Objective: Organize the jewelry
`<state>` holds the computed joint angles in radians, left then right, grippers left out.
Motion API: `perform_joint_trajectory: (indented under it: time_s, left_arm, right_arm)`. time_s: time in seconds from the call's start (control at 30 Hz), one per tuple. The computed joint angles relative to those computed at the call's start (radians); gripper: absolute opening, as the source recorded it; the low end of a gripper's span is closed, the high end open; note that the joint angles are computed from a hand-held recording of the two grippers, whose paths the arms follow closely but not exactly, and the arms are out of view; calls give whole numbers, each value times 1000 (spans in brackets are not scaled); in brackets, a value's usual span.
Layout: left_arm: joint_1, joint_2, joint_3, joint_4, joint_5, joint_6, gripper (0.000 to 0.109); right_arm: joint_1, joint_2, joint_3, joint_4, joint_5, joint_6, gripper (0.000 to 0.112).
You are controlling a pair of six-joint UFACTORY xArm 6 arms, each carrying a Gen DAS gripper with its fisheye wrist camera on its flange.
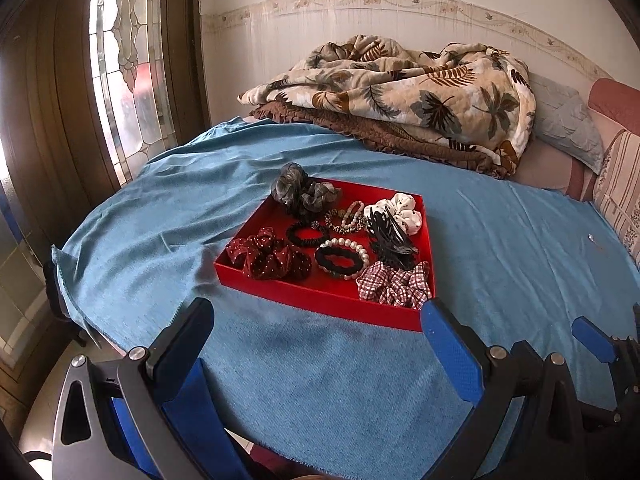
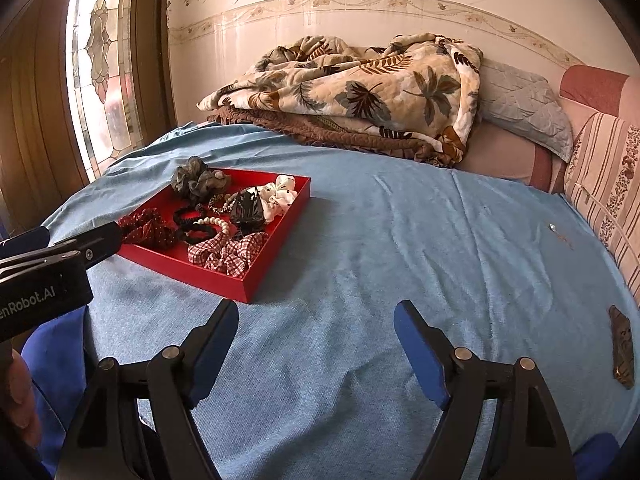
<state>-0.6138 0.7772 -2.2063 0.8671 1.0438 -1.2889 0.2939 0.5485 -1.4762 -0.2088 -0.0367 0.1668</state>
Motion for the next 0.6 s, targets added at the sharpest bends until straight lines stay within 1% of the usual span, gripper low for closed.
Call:
perform_joint_trajectory:
  time_s: [0.2, 0.37, 0.4, 0.53, 0.6]
  left_arm:
    - [2, 2, 3, -3, -1, 1, 103]
    - [3, 7, 2, -14, 0, 3, 103]
    - [3, 5, 7, -14, -1, 0, 103]
    - [7, 2, 13, -20, -3, -3, 103]
    - [7, 0, 13, -22, -2, -4, 103]
  right_arm:
    - [1, 3, -3, -13, 2, 8, 85]
    - [4, 6, -5, 8, 2, -11, 85]
    - [2, 8, -7, -11, 1, 6, 85]
    - [4, 13, -12, -15, 5, 8, 85]
    - [9, 15, -12, 21, 6, -28, 85]
